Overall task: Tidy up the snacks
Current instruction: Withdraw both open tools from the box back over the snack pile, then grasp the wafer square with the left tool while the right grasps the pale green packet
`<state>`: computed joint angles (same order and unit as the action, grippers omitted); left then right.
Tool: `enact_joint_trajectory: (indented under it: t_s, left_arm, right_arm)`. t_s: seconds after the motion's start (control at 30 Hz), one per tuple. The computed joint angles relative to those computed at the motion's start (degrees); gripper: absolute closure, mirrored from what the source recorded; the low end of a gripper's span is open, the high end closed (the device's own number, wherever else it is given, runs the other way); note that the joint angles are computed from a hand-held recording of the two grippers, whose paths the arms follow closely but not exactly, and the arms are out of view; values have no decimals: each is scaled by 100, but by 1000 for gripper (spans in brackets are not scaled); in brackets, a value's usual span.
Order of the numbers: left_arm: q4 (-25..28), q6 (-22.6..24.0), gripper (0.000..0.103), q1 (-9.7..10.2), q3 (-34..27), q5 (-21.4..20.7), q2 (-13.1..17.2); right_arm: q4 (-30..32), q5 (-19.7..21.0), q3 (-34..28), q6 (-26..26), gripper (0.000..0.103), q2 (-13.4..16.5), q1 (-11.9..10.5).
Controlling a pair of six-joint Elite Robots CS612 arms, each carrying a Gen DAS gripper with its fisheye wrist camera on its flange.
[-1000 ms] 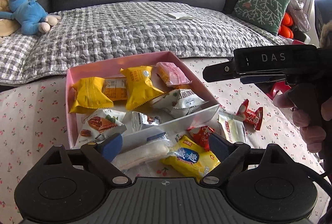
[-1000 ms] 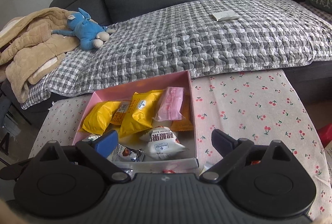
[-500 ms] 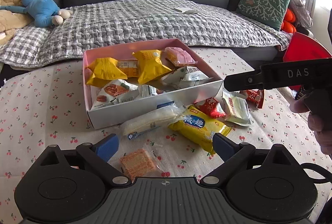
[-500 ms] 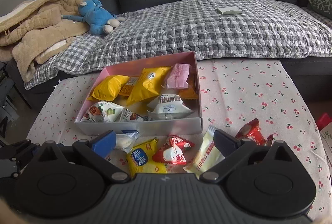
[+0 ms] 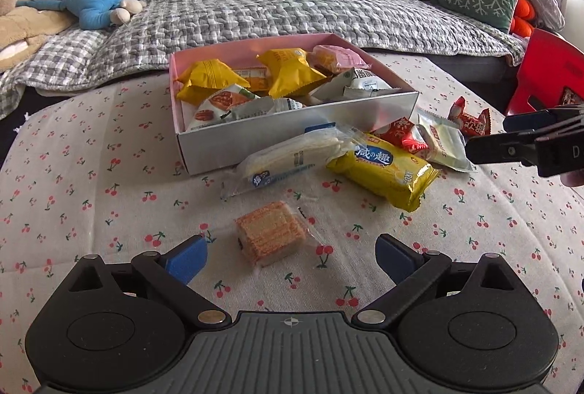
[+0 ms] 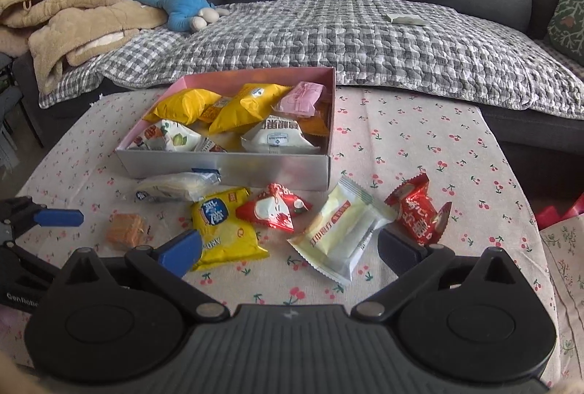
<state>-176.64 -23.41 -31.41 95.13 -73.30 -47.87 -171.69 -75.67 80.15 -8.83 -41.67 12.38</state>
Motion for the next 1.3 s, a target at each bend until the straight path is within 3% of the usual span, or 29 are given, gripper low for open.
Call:
enact_joint_trajectory:
  t_s: [0.23, 0.4, 0.53, 0.73, 0.9, 1.0, 1.13, 1.17, 1.23, 1.3]
  left_arm:
    - [3, 48, 4, -28, -98, 81, 113]
    - [-118, 77, 4, -24, -169, 145, 229]
    - [8, -65, 4, 19, -271, 35, 279]
    - [88, 129, 4, 62, -371, 100, 322]
    - [207, -60, 5, 170, -433, -75, 325]
    - [270, -85, 11, 207, -449, -157, 317]
    - [361, -66, 30, 229, -472, -301, 319]
    - [312, -58, 33, 228, -460, -314, 322]
    - [275, -25, 40, 225, -442, -358, 312]
    - [248, -24, 48, 229, -436, -438, 304]
  right_arm:
    - [81, 31, 192, -358, 0, -57, -74]
    - [113, -173, 265, -504, 0, -37, -131]
    - [228, -341, 212, -436, 0, -5, -134]
    - [298, -251, 33, -245, 0, 74, -123]
    - [371, -323, -234, -76, 3, 211, -75]
    - [471, -320, -413, 13, 6, 309, -47]
    - [573, -408, -573, -39, 15, 418, 3]
    - [646, -450, -627, -70, 22, 450, 14]
    - [548, -465, -619, -120, 26, 471, 19]
    - [488, -402, -584, -174, 43, 455, 4]
